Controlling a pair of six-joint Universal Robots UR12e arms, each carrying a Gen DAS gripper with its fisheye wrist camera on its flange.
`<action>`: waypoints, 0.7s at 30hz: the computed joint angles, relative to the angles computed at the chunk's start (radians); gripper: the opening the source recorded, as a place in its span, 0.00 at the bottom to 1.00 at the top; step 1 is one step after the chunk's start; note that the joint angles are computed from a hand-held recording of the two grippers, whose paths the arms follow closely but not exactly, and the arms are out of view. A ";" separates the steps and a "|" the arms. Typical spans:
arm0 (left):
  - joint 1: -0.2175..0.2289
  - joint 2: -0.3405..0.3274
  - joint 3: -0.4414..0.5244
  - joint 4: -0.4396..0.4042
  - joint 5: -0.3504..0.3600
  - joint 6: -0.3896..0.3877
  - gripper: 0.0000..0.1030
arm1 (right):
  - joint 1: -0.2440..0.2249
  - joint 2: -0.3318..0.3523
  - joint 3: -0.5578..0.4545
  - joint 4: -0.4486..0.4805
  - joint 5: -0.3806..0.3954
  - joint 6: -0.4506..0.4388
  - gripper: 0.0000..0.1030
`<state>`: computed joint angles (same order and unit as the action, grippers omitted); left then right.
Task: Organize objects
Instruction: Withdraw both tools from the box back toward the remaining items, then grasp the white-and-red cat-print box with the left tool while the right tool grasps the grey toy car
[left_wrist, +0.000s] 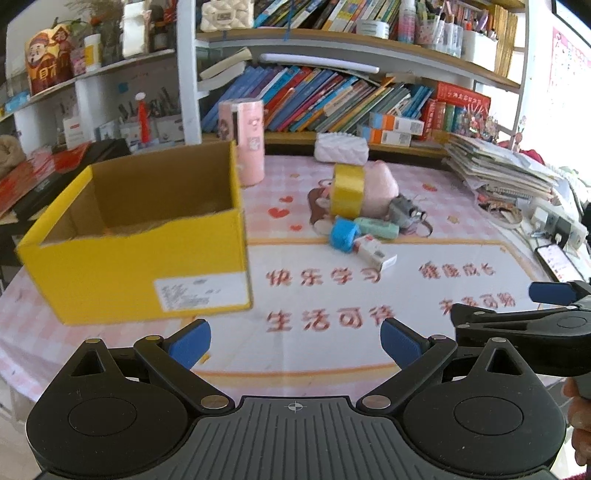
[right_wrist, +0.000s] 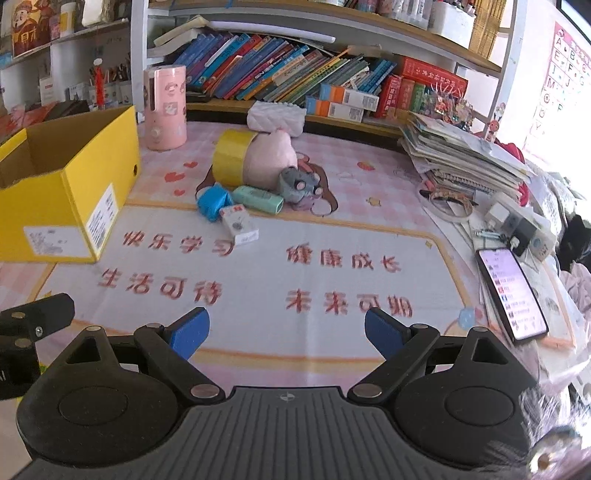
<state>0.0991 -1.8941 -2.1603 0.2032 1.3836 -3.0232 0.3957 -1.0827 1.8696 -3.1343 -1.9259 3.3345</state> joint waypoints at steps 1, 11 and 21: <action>-0.007 -0.006 0.010 0.000 0.003 -0.001 0.97 | -0.006 0.003 -0.005 -0.005 0.009 -0.009 0.88; -0.073 -0.065 0.098 -0.012 0.049 -0.013 0.96 | -0.068 0.028 -0.042 -0.047 0.087 -0.079 0.85; -0.123 -0.108 0.175 -0.073 0.125 -0.069 0.75 | -0.141 0.045 -0.071 -0.047 0.222 -0.105 0.74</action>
<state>-0.0242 -2.0025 -1.9853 0.1299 1.5082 -3.0924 0.2550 -1.0376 1.7982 -3.1816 -1.7034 3.2297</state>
